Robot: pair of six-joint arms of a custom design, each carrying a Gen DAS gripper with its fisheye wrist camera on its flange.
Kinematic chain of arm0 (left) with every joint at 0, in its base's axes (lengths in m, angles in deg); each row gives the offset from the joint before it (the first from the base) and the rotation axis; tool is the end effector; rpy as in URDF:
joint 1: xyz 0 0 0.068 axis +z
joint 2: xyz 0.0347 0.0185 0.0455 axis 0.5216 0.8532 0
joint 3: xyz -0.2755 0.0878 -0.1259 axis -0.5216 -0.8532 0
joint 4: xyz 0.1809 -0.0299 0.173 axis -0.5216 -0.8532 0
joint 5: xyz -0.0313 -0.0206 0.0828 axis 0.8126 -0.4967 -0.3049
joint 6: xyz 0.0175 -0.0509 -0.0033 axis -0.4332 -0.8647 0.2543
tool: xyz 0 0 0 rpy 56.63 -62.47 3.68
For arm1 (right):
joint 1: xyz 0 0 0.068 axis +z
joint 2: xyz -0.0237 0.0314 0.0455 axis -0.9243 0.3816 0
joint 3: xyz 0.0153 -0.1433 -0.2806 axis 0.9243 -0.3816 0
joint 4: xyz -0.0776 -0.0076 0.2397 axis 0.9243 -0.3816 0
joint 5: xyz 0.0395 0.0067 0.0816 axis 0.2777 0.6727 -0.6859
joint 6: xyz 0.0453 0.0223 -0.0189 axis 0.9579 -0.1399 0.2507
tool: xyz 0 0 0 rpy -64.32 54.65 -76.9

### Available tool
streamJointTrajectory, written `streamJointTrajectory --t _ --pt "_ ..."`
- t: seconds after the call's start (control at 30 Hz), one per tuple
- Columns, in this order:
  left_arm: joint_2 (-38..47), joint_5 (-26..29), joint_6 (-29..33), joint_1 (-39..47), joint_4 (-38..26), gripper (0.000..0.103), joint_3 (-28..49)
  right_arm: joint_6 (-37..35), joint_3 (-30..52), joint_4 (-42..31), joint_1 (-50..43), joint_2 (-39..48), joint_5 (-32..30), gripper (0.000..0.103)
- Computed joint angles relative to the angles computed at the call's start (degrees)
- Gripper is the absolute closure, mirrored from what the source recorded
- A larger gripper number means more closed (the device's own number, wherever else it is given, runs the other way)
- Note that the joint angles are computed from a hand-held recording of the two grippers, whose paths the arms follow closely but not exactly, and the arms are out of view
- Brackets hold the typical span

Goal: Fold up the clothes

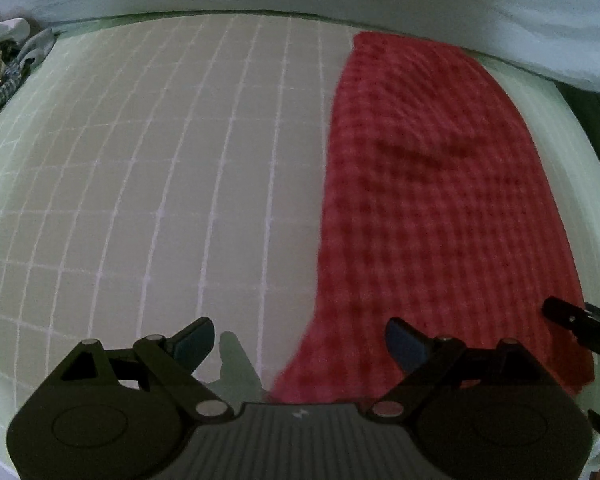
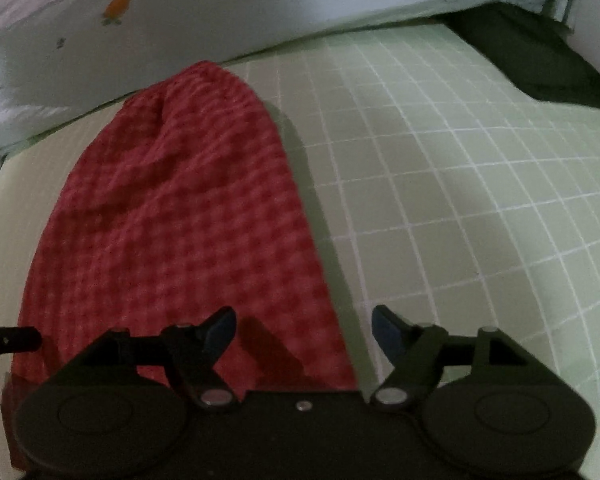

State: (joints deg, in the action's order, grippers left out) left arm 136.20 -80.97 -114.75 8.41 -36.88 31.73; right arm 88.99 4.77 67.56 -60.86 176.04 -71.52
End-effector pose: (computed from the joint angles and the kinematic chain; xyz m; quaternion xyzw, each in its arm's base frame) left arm 0.2772 -0.1135 0.0888 -0.0690 0.9795 -0.0312 0.1868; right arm 0.2572 0.0312 0.0789 0.0361 0.9581 0.0587 0.2781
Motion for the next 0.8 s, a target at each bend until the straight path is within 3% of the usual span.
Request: streamJointTrajectory --t 0.23,0.4,0.47,0.5,0.57,0.6,0.67,0.8 --pt "-0.77 -0.31 -4.42 -4.61 1.46 0.013 -3.53 -2.51 -8.25 5.31 1.41 -2.87 0.72 0.024" --pt "-0.62 -0.85 -7.29 -7.98 4.60 0.026 -6.26 -6.11 -12.06 8.94 3.80 -3.17 1.93 0.024" --pt "-0.77 -2.38 -7.56 -9.75 4.55 0.040 -6.45 -7.55 -13.69 11.17 4.75 -3.34 1.57 0.033" --pt "-0.91 -2.86 -7.48 -10.47 4.27 0.045 -6.41 -8.24 -14.52 12.34 5.22 -3.46 1.33 0.045" --pt "-1.17 -3.79 -7.33 -11.90 3.67 0.068 -6.29 -9.26 -15.80 14.00 5.93 -3.77 0.60 0.074" --pt "-1.21 -3.58 -6.82 -12.27 3.43 0.072 -6.15 -9.42 -15.90 13.59 5.84 -4.14 -0.35 0.092" --pt "-0.64 -3.63 -5.55 -13.03 3.02 0.088 -5.34 -10.12 -16.13 12.80 5.51 -4.73 -2.74 0.094" --pt "-2.27 -0.47 -4.96 -11.29 2.67 0.095 -4.27 -10.01 -15.23 8.76 4.28 -8.25 -6.46 0.096"
